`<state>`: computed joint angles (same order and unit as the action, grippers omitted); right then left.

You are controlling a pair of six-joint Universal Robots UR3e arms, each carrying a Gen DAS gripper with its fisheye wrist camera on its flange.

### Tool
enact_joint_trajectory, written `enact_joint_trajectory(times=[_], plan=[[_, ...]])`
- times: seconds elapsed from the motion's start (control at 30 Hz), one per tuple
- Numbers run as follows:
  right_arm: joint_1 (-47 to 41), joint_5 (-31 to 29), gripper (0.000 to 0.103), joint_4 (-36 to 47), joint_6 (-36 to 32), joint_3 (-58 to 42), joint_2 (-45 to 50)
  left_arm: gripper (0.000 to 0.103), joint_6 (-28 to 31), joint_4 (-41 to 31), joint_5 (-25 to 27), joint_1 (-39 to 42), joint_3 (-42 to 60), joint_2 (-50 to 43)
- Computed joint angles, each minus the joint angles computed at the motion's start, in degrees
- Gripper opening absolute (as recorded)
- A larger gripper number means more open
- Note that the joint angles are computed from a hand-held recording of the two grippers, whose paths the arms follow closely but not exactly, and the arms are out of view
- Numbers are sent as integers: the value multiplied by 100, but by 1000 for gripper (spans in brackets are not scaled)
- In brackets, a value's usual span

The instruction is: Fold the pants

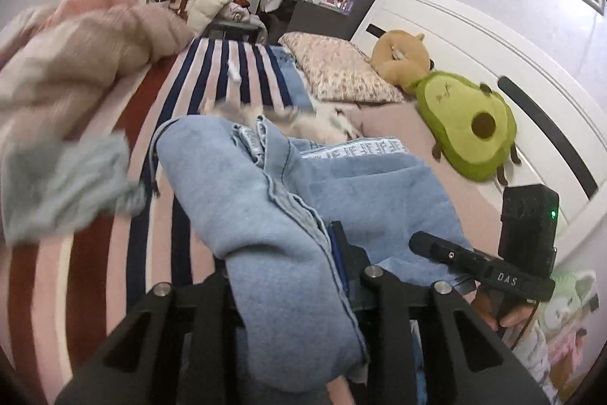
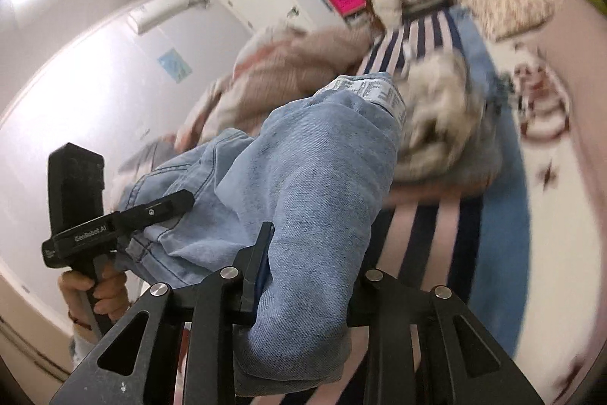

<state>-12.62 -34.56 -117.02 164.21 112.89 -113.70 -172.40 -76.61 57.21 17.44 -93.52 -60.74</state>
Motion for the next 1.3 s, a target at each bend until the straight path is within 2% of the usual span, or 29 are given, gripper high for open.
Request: enact_joint_trajectory(times=[0.13,0.23,0.33,0.5,0.6,0.67,0.73,0.8,0.87,0.93,0.97,1.03,1.13,1.17,1.2,1.3], plan=[[178,-214,22,-990,916,-1545,1691,24,-889,932,724,-928,1559,-1957],[401,-678,22,-1452,1372,-2683,2738,24,-1085,1072,1229,-1335,2732,-3243],[595,-1078,22,-1555,1615,-3785,3752,24,-1198,1278,1299,-1352,3573,-4274],[821,-1379,22,-1901,2027,-4983,5091,25,-1043,1759,1477,-1230,3939,-5183],[996,-1552,22,-1805,2086,-5703,5909,31,-1045,1806,1543,-1056,3884,-5564],[1062,-1634,23,-1703,2127,-5865,6215,37,-970,1825,1765,-1030,3769,-5767],[1073,-1604,25,-2062,2162,-5633,6336,42,-909,2277,1773,-991,3295,-5742],[1155,-1910,33,-2566,2094,-5290,6273,45,-980,2705,1689,-956,2882,-5657],[1139,-1989,33,-2614,2085,-5178,6215,45,-1059,2835,1581,-959,2741,-5594],[1063,-2007,30,-2648,2094,-5011,6086,42,-896,3021,1466,-1028,2580,-5431],[1018,-2024,27,-2782,2152,-4840,5944,42,-784,3028,1425,-1070,2587,-5390],[905,-2022,26,-2855,2259,-4593,5694,42,-624,2824,1442,-1130,2759,-5415],[927,-2132,28,-2519,2012,-4661,5706,44,-800,2404,1677,-1211,3003,-5550],[969,-2248,30,-2536,1965,-4635,5701,45,-764,2432,1790,-1256,2942,-5521],[999,-2354,40,-2629,1996,-4558,5674,45,-696,2503,1855,-1284,2855,-5467],[946,-2363,44,-2645,2033,-4331,5489,54,-536,2470,2027,-1309,2745,-5239]])
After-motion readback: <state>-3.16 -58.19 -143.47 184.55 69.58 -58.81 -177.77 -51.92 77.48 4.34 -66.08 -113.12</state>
